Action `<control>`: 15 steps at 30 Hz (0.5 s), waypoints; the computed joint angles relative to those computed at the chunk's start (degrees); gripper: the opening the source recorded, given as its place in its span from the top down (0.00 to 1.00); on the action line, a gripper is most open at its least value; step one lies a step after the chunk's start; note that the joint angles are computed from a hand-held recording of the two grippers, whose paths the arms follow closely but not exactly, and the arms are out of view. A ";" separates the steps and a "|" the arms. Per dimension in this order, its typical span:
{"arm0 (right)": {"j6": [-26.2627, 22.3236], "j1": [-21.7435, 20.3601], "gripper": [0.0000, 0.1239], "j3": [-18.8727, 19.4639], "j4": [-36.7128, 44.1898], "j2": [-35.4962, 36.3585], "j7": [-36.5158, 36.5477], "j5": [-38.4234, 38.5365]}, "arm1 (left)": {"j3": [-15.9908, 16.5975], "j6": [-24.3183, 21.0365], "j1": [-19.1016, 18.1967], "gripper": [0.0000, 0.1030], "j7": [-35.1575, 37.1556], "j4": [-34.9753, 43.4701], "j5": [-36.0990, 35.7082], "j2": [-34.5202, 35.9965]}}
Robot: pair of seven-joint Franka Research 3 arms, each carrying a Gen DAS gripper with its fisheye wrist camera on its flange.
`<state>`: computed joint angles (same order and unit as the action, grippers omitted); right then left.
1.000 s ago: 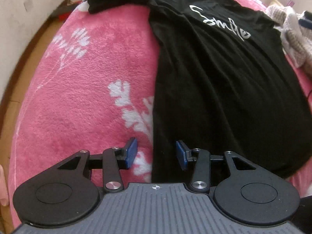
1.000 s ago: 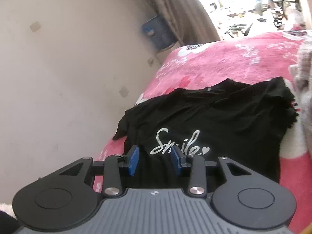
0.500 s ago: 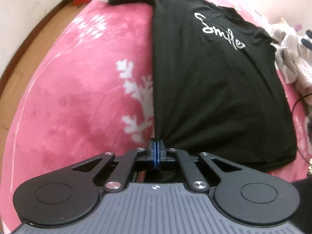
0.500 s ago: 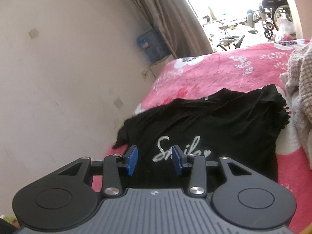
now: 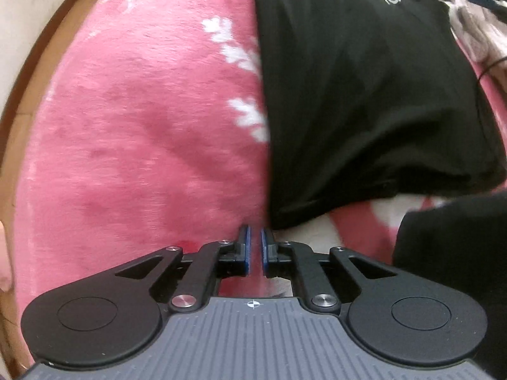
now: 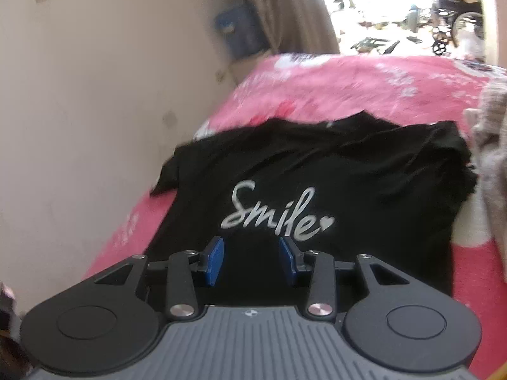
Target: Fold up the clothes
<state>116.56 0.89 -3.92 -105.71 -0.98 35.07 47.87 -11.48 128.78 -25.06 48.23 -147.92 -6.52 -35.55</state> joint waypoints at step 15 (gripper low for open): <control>2.49 11.32 0.66 8.28 6.80 8.27 -4.25 -12.96 | -5.06 42.37 33.27 0.47 -27.08 8.28 33.78 25.16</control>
